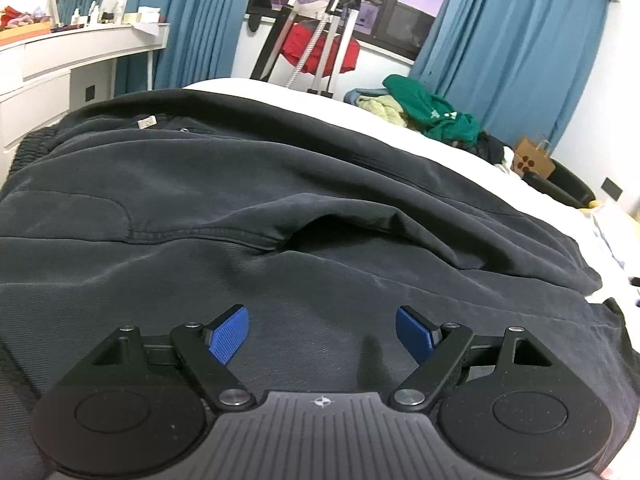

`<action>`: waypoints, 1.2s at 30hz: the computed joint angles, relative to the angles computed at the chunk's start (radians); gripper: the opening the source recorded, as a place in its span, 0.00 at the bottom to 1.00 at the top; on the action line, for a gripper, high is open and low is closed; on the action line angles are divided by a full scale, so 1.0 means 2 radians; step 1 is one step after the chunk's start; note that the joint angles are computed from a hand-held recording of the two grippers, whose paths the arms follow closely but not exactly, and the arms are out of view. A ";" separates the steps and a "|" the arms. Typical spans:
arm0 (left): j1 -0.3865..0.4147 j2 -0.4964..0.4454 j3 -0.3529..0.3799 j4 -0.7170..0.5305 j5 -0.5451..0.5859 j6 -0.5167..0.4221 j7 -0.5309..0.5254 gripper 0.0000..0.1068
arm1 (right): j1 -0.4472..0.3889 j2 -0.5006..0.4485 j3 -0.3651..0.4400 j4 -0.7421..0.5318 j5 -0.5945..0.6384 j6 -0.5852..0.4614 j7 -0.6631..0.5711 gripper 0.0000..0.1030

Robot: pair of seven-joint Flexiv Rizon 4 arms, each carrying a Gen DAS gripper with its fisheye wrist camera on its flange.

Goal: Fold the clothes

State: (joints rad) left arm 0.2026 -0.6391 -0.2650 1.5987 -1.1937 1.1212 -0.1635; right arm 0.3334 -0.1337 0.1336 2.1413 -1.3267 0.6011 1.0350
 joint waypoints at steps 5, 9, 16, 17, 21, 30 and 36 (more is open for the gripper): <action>0.007 0.019 0.013 0.012 0.006 -0.017 -0.036 0.77 | 0.029 0.070 0.052 0.054 0.085 -0.055 0.032 0.74; 0.019 0.046 0.031 0.029 -0.007 -0.045 -0.079 0.79 | 0.044 0.100 0.077 0.096 0.091 -0.053 0.130 0.78; 0.028 0.082 0.076 0.046 0.015 -0.034 -0.138 0.80 | 0.040 0.094 0.068 0.129 0.027 0.011 0.252 0.77; 0.033 0.086 0.083 0.046 0.024 -0.042 -0.158 0.80 | 0.042 0.087 0.068 0.126 0.031 0.010 0.251 0.77; 0.063 0.087 0.116 0.018 0.089 -0.098 -0.256 0.83 | 0.037 0.070 0.056 0.135 0.002 0.036 0.296 0.74; 0.130 0.032 0.112 -0.042 0.109 -0.187 -0.434 0.84 | 0.060 0.039 0.060 0.101 0.063 -0.045 0.264 0.08; 0.164 -0.013 0.090 -0.080 0.096 -0.254 -0.505 0.82 | 0.088 0.037 0.063 0.067 0.043 -0.146 0.200 0.07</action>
State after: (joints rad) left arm 0.5297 -0.6645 -0.0859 1.4384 -1.0025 0.6131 -1.1735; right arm 0.5099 -0.0587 0.2596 2.2752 -1.2414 0.3086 1.4340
